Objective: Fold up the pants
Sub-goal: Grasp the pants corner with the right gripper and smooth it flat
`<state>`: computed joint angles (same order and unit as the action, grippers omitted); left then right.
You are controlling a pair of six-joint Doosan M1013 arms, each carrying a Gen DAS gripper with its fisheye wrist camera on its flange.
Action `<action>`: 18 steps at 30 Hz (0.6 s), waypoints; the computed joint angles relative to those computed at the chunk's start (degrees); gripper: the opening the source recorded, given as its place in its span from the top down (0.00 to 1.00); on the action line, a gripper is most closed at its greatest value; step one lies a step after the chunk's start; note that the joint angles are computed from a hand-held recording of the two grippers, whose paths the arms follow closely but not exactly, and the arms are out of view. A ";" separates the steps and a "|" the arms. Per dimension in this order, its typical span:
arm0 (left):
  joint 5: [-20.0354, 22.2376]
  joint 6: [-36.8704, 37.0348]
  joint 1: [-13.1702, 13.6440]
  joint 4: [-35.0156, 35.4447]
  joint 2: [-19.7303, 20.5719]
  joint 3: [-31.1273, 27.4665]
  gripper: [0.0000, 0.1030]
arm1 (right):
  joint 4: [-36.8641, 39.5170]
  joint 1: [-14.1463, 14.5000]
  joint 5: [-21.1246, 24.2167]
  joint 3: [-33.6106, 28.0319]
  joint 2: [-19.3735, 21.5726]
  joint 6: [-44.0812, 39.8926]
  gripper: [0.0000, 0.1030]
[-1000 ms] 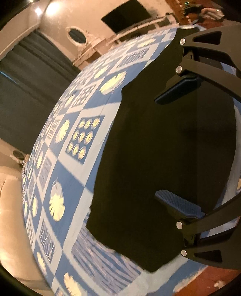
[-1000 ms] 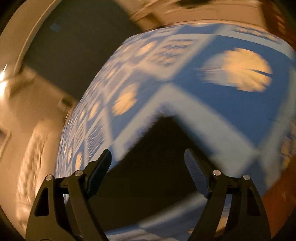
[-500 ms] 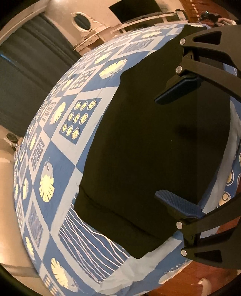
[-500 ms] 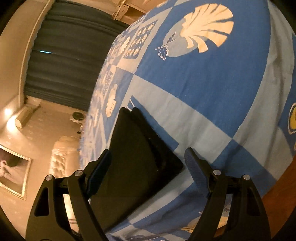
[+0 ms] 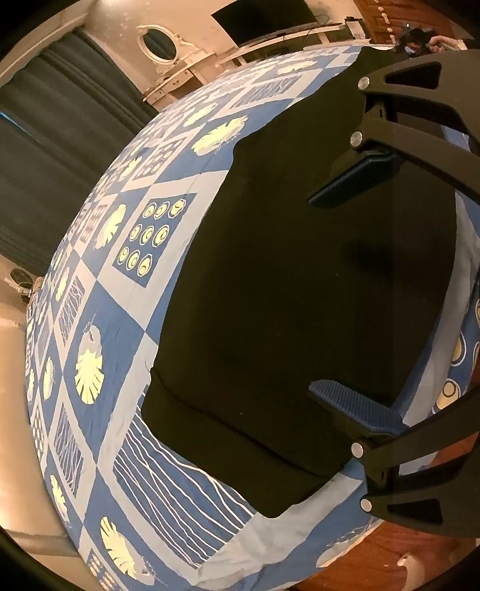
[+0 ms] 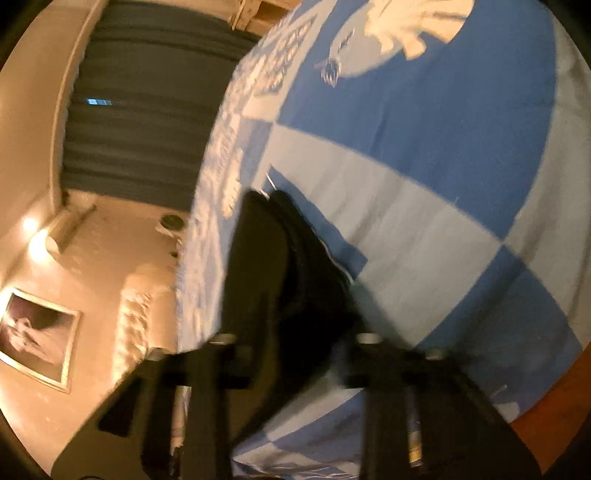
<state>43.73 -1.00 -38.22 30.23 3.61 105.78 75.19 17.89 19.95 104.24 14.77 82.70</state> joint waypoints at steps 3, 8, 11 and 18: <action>-0.23 -0.08 0.07 -0.06 -0.01 0.07 0.10 | -9.32 0.74 -0.94 -0.96 -0.46 7.26 0.89; 0.41 1.21 0.02 -0.43 0.22 -0.17 0.10 | -19.46 2.24 -2.07 -3.59 -1.43 12.90 0.89; 0.64 1.69 -0.03 -0.57 0.26 -0.18 0.10 | -25.29 3.54 -1.79 -6.07 -1.39 16.27 0.89; 0.68 2.06 0.05 -0.94 0.35 -0.19 0.10 | -38.79 7.54 1.83 -13.24 -0.07 22.83 0.89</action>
